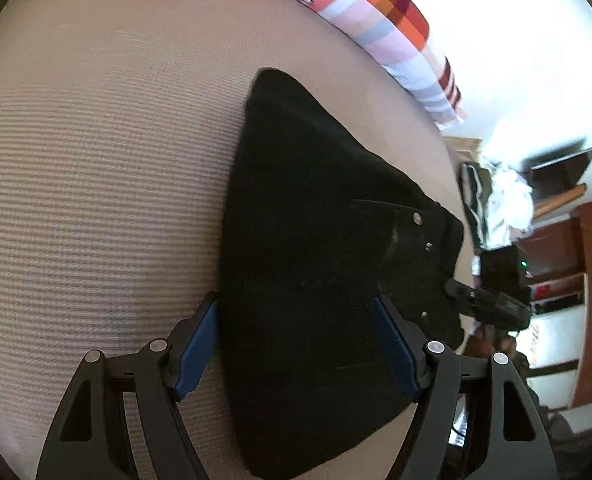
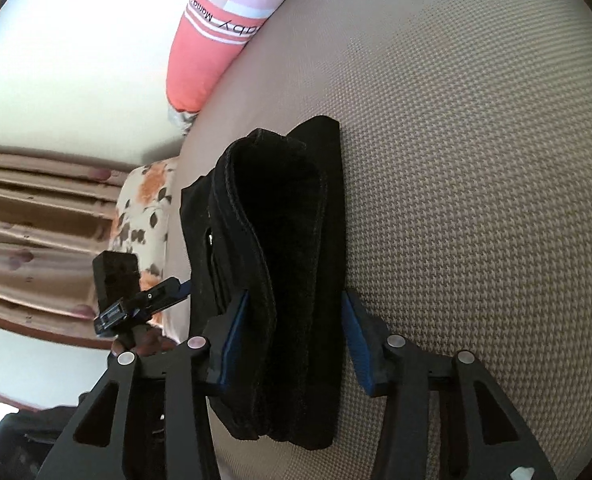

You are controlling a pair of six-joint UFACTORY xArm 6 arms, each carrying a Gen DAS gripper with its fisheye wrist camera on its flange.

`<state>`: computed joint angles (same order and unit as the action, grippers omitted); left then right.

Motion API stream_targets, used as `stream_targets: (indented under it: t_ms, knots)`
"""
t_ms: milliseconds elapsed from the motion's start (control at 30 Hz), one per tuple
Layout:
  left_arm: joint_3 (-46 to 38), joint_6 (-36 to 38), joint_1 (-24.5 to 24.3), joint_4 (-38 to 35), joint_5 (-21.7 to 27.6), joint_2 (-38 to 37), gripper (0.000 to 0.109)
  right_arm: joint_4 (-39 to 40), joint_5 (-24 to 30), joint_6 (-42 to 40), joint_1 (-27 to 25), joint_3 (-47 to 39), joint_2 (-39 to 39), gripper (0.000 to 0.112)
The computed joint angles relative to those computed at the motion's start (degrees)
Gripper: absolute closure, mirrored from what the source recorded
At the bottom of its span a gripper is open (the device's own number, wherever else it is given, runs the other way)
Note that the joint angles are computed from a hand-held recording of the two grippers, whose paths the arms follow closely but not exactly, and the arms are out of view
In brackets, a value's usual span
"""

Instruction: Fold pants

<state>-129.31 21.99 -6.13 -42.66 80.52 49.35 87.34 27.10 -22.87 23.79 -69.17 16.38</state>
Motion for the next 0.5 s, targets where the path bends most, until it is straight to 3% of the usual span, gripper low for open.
stream_targets:
  t_ms: [333, 400, 500]
  knots:
    - [-13.06, -1.48, -0.47, -2.41, 5.08, 8.2, 0.034, 1.56, 4.8, -2.89, -1.76, -4.45, 4.15, 0.079]
    - [-9.89, -0.5, -0.97, -2.34, 2.57, 6.38, 0.035, 1.92, 3.75, -3.3, -1.24, -5.08, 4.62, 0.081]
    - [0.17, 2.22, -1.94, 0.14, -3.8, 0.13, 0.046, 2.76, 1.05, -3.52, -0.12, -4.48, 4.08, 0.081]
